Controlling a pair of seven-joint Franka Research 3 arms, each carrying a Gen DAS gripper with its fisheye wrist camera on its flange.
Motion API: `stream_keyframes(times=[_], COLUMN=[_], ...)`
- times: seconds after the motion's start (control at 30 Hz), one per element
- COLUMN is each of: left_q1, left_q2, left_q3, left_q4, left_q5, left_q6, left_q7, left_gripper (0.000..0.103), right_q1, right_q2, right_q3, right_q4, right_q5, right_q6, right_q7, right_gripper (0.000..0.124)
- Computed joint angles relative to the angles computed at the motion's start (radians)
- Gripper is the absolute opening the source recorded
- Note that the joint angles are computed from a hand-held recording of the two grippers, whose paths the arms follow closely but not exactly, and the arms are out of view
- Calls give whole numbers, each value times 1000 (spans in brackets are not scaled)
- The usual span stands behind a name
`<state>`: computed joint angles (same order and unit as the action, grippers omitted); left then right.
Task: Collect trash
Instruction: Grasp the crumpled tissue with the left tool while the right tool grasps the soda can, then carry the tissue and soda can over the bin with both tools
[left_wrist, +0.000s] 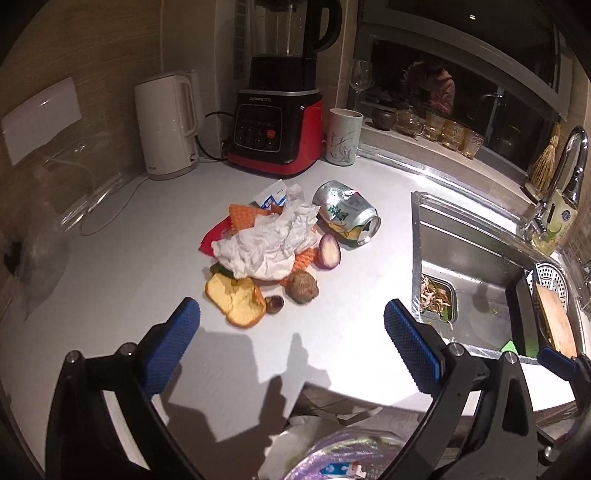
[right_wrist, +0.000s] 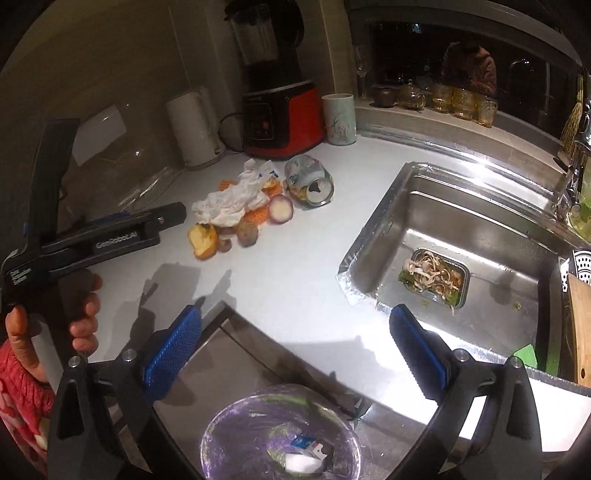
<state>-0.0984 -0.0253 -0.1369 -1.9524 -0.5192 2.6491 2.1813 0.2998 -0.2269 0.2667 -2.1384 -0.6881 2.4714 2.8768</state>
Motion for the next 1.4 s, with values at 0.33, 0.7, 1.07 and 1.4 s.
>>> stream_keyframes(times=[0.33, 0.7, 1.07, 1.4], left_q1=[-42, 21, 89, 30], left_q2=[427, 486, 207, 94], left_q3=[-29, -121, -147, -71], left_q4=[446, 547, 290, 163], left_q5=[400, 456, 185, 144], left_q6=[-97, -139, -35, -12], left_q7=[-364, -395, -260, -297], left_gripper=[95, 14, 14, 14], right_q1=[-18, -42, -17, -23], right_q2=[86, 237, 647, 1029], right_q3=[-87, -188, -282, -300], right_q4=[33, 119, 664, 1243], right_q5=[86, 307, 514, 655], right_q6=[102, 267, 74, -307], right_q7=[-134, -489, -829, -993], right_gripper=[101, 101, 101, 74])
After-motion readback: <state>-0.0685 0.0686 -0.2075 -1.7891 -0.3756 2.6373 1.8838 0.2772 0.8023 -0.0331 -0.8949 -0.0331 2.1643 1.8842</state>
